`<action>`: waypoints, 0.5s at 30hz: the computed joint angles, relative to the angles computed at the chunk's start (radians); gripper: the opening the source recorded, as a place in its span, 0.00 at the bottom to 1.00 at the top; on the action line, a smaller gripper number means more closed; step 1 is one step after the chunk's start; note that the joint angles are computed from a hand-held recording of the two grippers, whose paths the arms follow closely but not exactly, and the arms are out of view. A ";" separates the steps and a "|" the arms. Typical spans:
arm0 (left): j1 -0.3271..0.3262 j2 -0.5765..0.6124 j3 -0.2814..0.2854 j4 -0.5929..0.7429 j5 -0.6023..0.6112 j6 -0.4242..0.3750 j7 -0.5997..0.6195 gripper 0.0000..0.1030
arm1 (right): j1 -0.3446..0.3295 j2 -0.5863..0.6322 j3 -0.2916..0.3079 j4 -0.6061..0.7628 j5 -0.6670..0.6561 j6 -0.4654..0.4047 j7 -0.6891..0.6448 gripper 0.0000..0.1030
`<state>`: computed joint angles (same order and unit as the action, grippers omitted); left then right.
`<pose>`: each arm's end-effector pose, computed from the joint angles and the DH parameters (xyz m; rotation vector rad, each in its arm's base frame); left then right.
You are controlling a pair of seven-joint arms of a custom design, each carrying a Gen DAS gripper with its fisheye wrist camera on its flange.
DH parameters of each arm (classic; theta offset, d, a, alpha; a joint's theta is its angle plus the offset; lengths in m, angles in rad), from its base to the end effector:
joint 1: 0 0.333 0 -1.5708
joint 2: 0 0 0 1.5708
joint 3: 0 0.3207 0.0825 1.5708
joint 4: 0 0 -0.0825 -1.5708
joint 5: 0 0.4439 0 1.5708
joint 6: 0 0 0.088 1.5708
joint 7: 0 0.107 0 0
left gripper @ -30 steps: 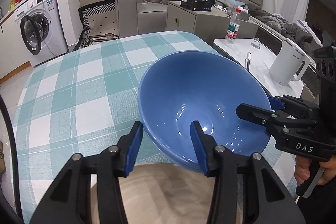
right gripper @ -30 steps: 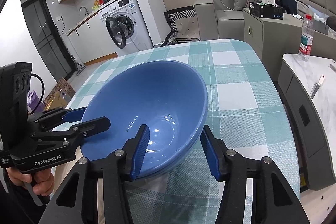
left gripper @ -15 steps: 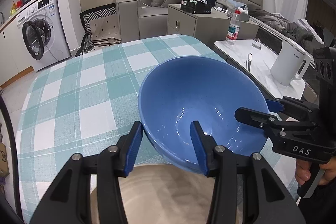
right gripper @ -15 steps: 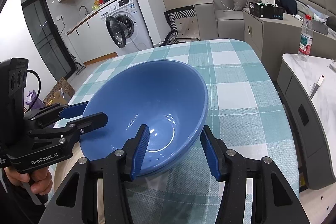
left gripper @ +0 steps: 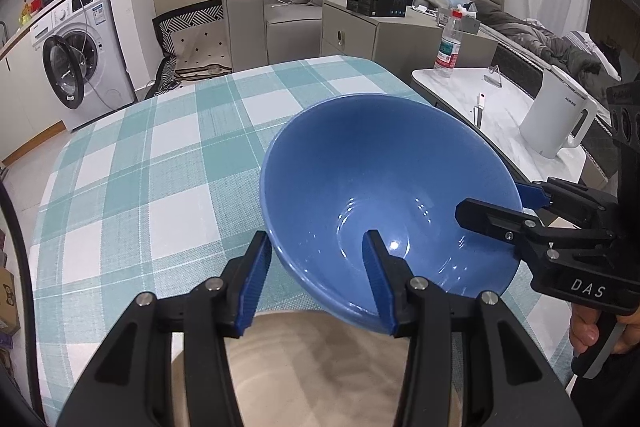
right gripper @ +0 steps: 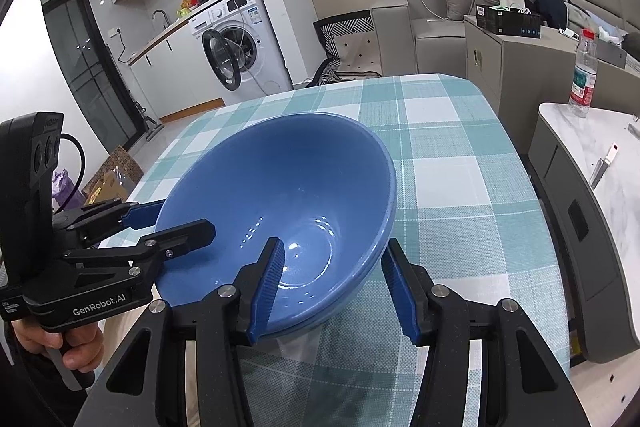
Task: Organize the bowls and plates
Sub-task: 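Lift the stacked blue bowls with both tools and carry them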
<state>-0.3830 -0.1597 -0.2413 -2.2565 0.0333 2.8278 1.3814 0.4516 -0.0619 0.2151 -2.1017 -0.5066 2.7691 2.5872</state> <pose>0.4781 -0.3516 0.4874 -1.3933 2.2811 -0.9129 0.4813 0.4079 0.5040 -1.7382 1.6368 -0.4005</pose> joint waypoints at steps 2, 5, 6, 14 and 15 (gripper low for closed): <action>0.000 -0.002 -0.001 -0.001 0.001 0.001 0.000 0.45 | 0.000 -0.002 -0.002 -0.003 0.009 0.005 -0.002 0.51; -0.012 -0.002 0.010 -0.002 -0.040 0.002 0.027 0.45 | -0.003 -0.005 -0.003 -0.008 0.019 0.011 -0.004 0.51; -0.012 -0.002 0.009 -0.001 -0.043 0.001 0.027 0.45 | -0.003 -0.007 -0.003 -0.011 0.024 0.013 -0.007 0.51; -0.015 -0.007 0.010 0.001 -0.072 -0.001 0.041 0.45 | -0.013 -0.018 0.004 -0.017 0.013 0.014 0.005 0.51; -0.014 -0.008 0.009 0.000 -0.070 0.000 0.039 0.45 | -0.015 -0.019 0.005 -0.018 0.010 0.015 0.008 0.51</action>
<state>-0.3974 -0.1675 -0.2324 -2.2564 -0.0364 2.8277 1.4201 0.4368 -0.0812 0.2203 -2.1194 -0.4968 2.7841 2.5955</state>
